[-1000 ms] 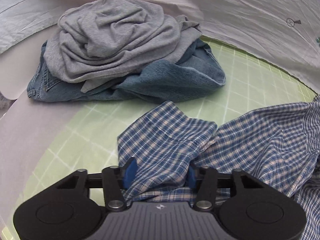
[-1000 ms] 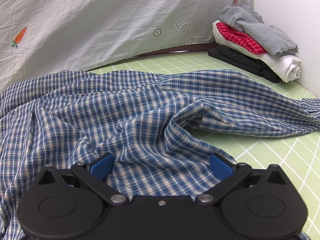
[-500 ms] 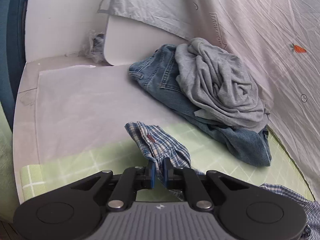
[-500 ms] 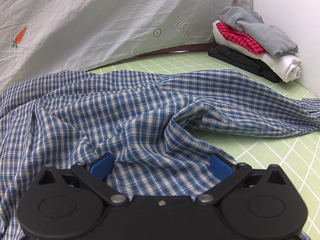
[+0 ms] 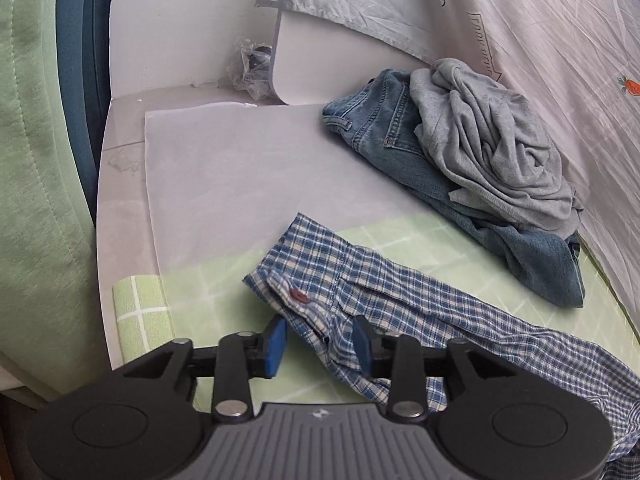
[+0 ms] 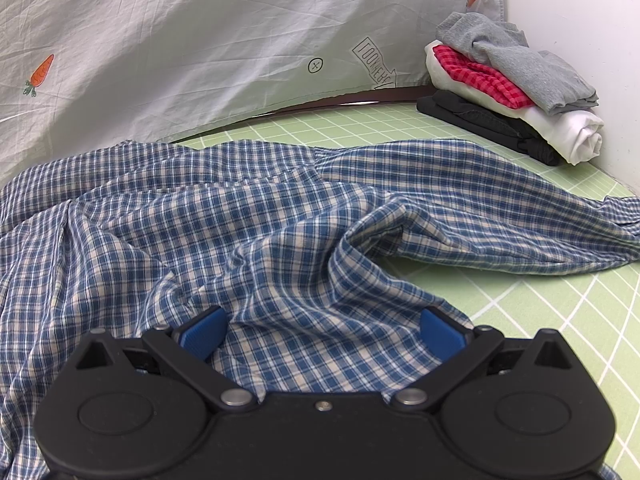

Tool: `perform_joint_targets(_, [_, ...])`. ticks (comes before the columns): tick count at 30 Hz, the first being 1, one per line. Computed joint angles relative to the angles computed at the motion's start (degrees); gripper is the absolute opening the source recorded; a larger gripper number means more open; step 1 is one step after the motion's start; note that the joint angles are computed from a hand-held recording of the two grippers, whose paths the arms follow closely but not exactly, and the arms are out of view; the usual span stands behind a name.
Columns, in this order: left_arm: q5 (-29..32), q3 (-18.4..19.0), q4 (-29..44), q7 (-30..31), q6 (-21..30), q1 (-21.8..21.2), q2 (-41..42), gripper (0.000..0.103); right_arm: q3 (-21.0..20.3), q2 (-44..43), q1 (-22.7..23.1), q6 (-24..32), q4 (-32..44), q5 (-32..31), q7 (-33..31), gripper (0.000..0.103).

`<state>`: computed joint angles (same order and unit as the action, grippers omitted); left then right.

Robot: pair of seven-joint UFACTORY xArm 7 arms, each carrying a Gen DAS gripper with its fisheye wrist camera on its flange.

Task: Fold clothes
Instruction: 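Lay the sleeve flat on the mat and open the left gripper, then pinch the shirt body with both grippers, tug it, then open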

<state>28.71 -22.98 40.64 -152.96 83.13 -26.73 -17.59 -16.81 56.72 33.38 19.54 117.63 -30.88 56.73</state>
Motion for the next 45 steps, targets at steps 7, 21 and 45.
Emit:
perform_joint_targets(7, [5.97,-1.93,4.63,3.07,2.51,-2.01,1.45,0.074,8.78,-3.75,-5.80,-1.87,-3.63,5.21,-11.49,0.103])
perform_joint_targets(21, [15.38,2.44,11.01,17.09,-24.28,-3.90,14.41,0.079,11.97,-21.48,-12.62,-12.93,-31.20,11.15,-30.03,0.103])
perform_joint_targets(45, [6.90,6.42,26.98,19.29,-16.32,-16.00,25.26,0.019,22.37,-26.47,-25.05,-6.75,-36.42,31.00,-60.44,0.016])
